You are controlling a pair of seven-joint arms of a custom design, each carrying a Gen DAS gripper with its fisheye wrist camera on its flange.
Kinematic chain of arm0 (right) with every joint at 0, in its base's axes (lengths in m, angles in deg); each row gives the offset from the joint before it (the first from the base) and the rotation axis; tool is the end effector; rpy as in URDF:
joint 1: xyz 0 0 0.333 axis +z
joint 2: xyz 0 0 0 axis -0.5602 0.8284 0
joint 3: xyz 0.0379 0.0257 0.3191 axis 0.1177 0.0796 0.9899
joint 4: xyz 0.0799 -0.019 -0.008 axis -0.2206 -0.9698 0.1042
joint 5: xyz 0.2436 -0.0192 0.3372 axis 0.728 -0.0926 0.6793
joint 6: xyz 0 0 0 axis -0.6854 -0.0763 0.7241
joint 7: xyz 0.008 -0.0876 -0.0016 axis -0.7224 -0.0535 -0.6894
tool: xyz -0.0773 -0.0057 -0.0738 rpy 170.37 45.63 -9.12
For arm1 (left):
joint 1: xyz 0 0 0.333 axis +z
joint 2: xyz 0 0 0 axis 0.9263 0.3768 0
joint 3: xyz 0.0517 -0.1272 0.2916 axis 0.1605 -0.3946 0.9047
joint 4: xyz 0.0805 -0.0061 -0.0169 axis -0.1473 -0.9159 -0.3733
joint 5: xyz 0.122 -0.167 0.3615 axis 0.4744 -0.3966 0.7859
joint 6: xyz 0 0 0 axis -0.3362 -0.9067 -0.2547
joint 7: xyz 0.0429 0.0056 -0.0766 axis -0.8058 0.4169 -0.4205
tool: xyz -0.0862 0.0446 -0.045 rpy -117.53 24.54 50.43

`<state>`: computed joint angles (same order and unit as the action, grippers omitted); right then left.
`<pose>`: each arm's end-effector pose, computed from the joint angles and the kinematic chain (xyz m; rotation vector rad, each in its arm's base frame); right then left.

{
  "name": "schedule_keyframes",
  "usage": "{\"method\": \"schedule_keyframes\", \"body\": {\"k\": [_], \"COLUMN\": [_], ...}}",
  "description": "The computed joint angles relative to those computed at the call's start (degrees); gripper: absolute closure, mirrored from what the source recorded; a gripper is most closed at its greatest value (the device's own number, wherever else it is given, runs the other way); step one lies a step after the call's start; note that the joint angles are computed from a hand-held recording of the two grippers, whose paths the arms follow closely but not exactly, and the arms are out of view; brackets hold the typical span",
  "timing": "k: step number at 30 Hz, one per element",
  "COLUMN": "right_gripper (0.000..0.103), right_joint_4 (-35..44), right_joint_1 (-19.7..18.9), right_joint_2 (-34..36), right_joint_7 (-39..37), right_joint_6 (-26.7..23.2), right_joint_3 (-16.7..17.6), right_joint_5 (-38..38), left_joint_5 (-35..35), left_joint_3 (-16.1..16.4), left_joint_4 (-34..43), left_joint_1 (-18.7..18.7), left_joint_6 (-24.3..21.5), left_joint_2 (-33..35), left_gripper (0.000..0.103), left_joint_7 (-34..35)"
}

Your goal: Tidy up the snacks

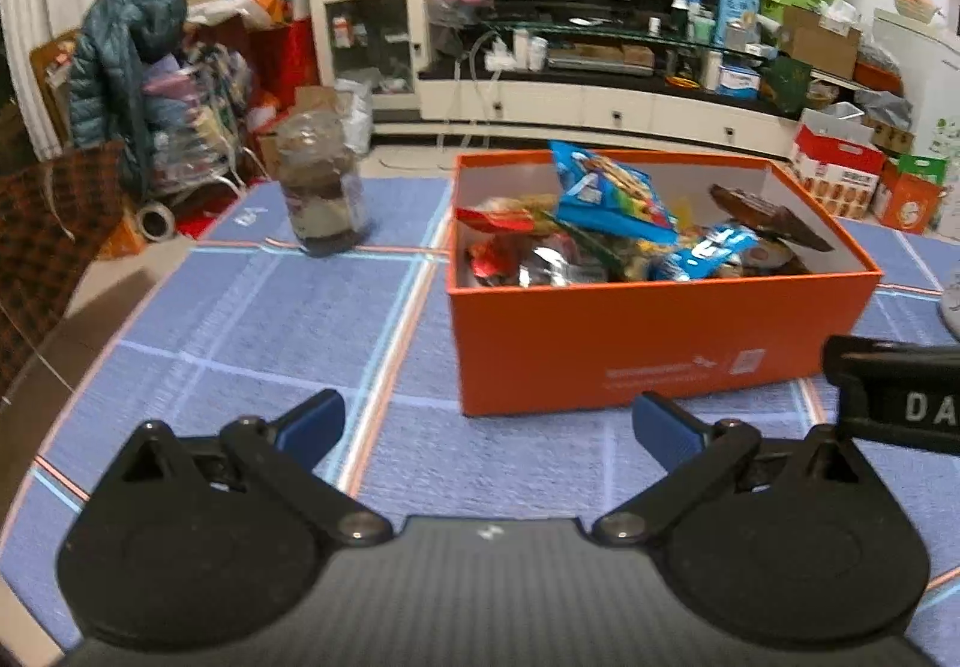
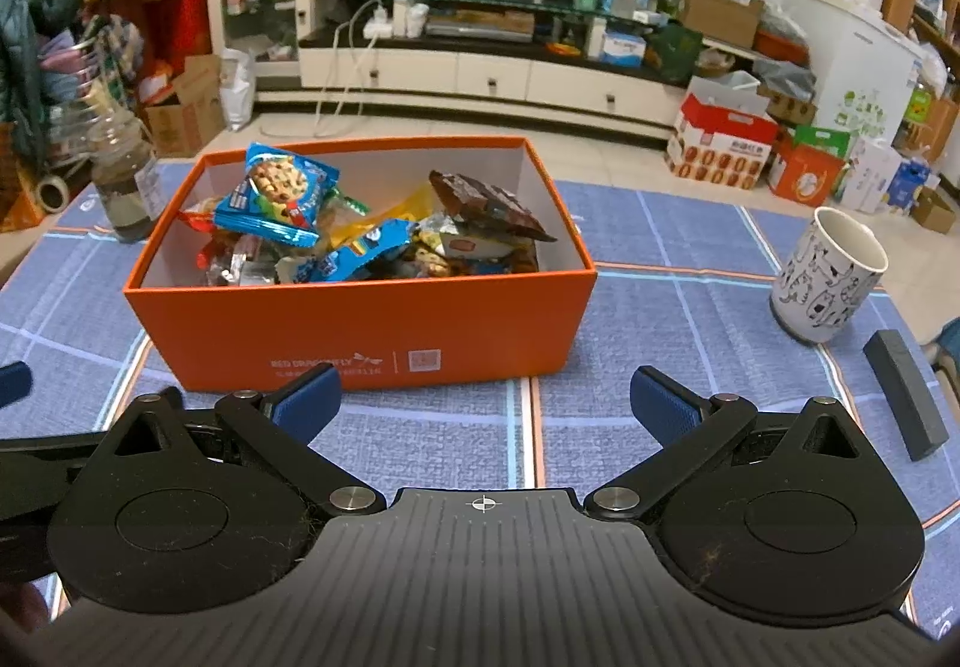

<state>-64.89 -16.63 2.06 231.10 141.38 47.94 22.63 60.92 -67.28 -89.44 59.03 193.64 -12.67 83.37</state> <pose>0.6308 0.2248 0.4794 -1.6664 1.8839 -0.9015 0.6374 -0.2093 0.4572 -1.6609 1.7561 -0.7790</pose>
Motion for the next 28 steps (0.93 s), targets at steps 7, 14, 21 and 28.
{"method": "schedule_keyframes", "body": {"k": [7, 14, 21, 28], "right_gripper": [0.007, 0.007, 0.007, 0.007], "right_joint_4": [-0.6, -1.0, -1.2, -1.3], "right_joint_1": [-0.2, -0.6, -0.7, -0.7], "right_joint_2": [-0.6, -1.0, -1.2, -1.4], "right_joint_7": [0.2, 0.7, 0.4, 0.4], "right_joint_6": [-0.5, -0.2, -0.3, -0.3], "right_joint_3": [-0.1, -0.1, 0.1, 0.1], "right_joint_5": [-0.6, -0.6, -0.3, -0.3], "left_joint_5": [-2.8, -1.7, -2.7, 0.8], "left_joint_3": [-0.8, -0.9, -1.2, 0.0], "left_joint_4": [-0.1, 0.5, 0.0, 0.3], "left_joint_1": [-0.1, -1.0, -1.1, -2.2], "left_joint_6": [0.5, -1.9, -2.1, -1.6], "left_joint_2": [0.3, 0.7, 0.3, 0.6], "left_gripper": [0.001, 0.001, 0.001, 0.001], "left_joint_7": [2.8, 3.1, 4.0, 2.5]}}
